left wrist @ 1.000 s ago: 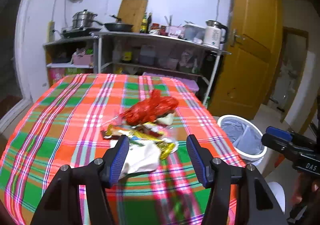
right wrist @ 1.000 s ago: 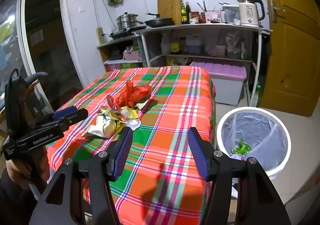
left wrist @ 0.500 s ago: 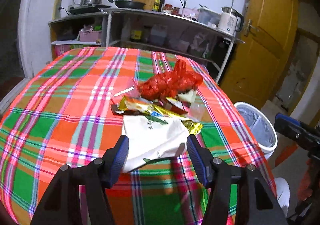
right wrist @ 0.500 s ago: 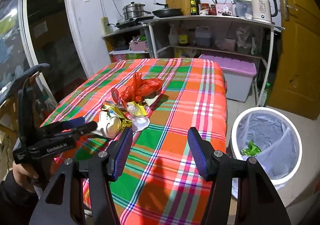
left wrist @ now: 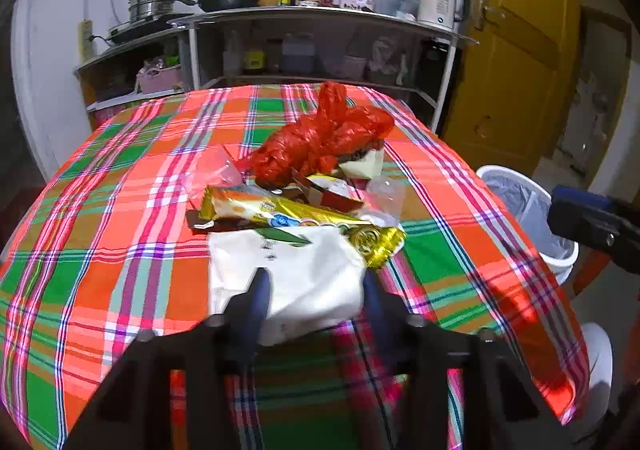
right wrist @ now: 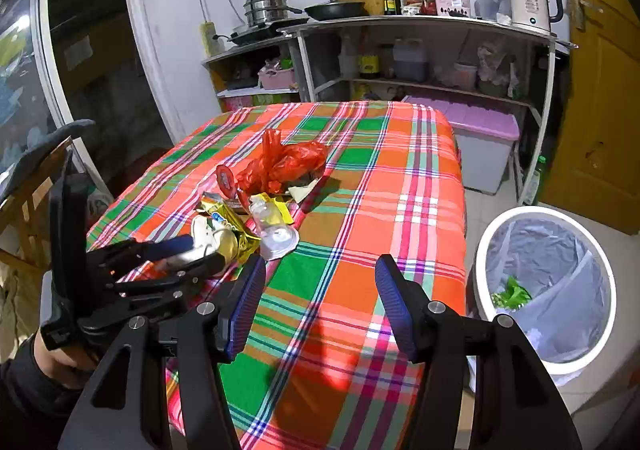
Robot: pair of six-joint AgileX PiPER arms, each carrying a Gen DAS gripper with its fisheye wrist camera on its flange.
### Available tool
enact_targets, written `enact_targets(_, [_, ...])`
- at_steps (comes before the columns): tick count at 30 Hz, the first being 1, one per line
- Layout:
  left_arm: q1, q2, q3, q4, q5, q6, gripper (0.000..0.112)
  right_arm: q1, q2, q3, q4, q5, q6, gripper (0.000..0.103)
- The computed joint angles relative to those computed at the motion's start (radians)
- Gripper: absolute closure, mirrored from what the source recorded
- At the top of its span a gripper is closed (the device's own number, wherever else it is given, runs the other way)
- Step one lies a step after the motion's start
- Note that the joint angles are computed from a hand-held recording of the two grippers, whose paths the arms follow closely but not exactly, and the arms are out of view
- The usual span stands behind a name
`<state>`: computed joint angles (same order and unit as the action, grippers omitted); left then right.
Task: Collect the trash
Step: 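Grasp the clear plastic cup with the right tool while the left tool grasps the white paper bag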
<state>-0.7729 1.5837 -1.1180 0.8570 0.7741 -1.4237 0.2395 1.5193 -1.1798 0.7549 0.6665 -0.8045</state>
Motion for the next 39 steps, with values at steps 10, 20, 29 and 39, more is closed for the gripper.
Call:
enact_targets(10, [-0.009, -0.087, 0.075, 0.066, -0.02, -0.104, 0.084, 0.053, 0.073, -0.054, 0.002, -0.006, 0.009, 0.045])
enact_targets(20, [-0.008, -0.193, 0.127, 0.107, -0.015, -0.163, 0.088, 0.144, 0.222, -0.194, -0.089, -0.019, 0.12, 0.057])
enact_targets(29, [0.009, -0.219, 0.15, 0.116, -0.025, -0.167, 0.09, 0.208, 0.347, -0.336, -0.17, 0.009, 0.203, 0.065])
enact_targets(39, [0.006, -0.237, 0.148, 0.124, -0.014, -0.173, 0.091, 0.2, 0.342, -0.321, -0.14, -0.006, 0.178, 0.073])
